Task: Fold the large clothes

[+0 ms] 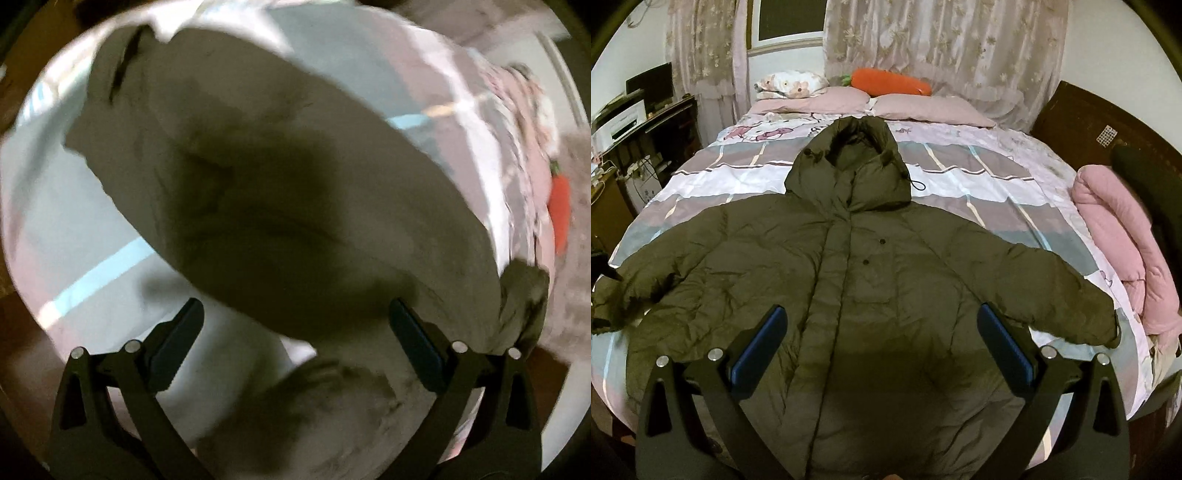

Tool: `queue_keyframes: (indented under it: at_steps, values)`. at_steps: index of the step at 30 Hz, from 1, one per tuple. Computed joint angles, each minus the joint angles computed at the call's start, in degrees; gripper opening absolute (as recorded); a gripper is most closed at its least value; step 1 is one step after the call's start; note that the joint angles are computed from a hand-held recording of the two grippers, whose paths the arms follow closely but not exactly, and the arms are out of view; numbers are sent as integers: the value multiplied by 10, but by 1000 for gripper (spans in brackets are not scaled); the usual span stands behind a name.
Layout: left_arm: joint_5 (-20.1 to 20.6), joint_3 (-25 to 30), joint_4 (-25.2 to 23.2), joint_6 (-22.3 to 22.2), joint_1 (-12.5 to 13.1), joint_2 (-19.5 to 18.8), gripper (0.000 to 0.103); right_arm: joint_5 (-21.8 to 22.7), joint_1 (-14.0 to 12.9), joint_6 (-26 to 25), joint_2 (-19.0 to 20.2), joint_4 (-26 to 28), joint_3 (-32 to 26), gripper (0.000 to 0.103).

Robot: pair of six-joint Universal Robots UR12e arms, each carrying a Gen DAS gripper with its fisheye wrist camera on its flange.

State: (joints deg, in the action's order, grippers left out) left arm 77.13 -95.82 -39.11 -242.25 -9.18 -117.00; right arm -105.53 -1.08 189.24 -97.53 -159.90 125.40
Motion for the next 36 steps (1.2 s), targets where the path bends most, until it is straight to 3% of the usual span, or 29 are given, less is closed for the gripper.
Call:
queue_keyframes:
  at_steps: [1, 2, 3, 5, 6, 8, 10, 13, 14, 16, 17, 18, 19, 20, 23, 25, 26, 27, 29, 31, 33, 36]
  values:
    - [1, -10, 18, -16, 4, -2, 88, -1, 1, -5, 1, 0, -3, 102]
    - [3, -17, 34, -24, 5, -1, 55, 0, 2, -8, -1, -1, -1, 102]
    - [5, -25, 54, -33, 7, 1, 28, 1, 2, -10, -3, 0, -1, 102]
    - [20, -48, 129, -39, 14, 6, 12, 5, -1, -13, -5, 3, -2, 102]
    - [34, -57, 166, -33, 17, 7, 10, 3, 0, -10, -5, 3, -2, 102]
    - [82, -68, 227, -13, 18, 14, 8, 2, 0, -7, -6, 4, -2, 102]
    - [122, -70, 244, 40, 15, 20, 9, 4, -5, -4, -8, 6, -2, 102]
    - [86, -70, 192, 19, 23, 17, 15, 5, -9, -4, -11, 11, -1, 102]
    - [51, -81, 193, -9, 31, 17, 16, 4, -8, -4, -10, 12, -2, 102]
    - [10, -95, 234, -60, 44, 14, 26, 4, -9, -5, -11, 10, -1, 102]
    - [-4, -110, 265, -81, 51, 20, 46, 5, -9, -6, -11, 11, -2, 102]
    - [3, -119, 272, -93, 54, 29, 78, 7, -9, -7, -12, 13, -2, 102]
    - [22, -123, 272, -100, 53, 35, 90, 9, -10, -7, -10, 13, -3, 102]
    - [57, -133, 282, -111, 50, 45, 95, 9, -9, -9, -10, 15, -3, 102]
    - [67, -139, 266, -112, 54, 50, 92, 2, -5, -16, -4, 21, -8, 102]
    - [66, -142, 256, -103, 58, 50, 59, -4, -3, -18, 0, 24, -11, 102]
    - [50, -145, 265, -96, 63, 48, 34, -6, -3, -18, 1, 27, -11, 102]
    - [36, -145, 287, -99, 65, 41, 20, -7, -4, -17, 1, 29, -11, 102]
    - [51, -140, 309, -112, 61, 41, 14, -9, -3, -13, 4, 32, -14, 102]
    - [85, -113, 310, -84, 44, 39, 13, -16, 0, -10, 9, 34, -18, 102]
    - [104, -73, 320, -5, 18, 37, 13, -14, 0, -6, 12, 36, -21, 102]
    - [57, -28, 350, 103, -16, 30, 13, -3, -5, 4, 15, 44, -24, 102]
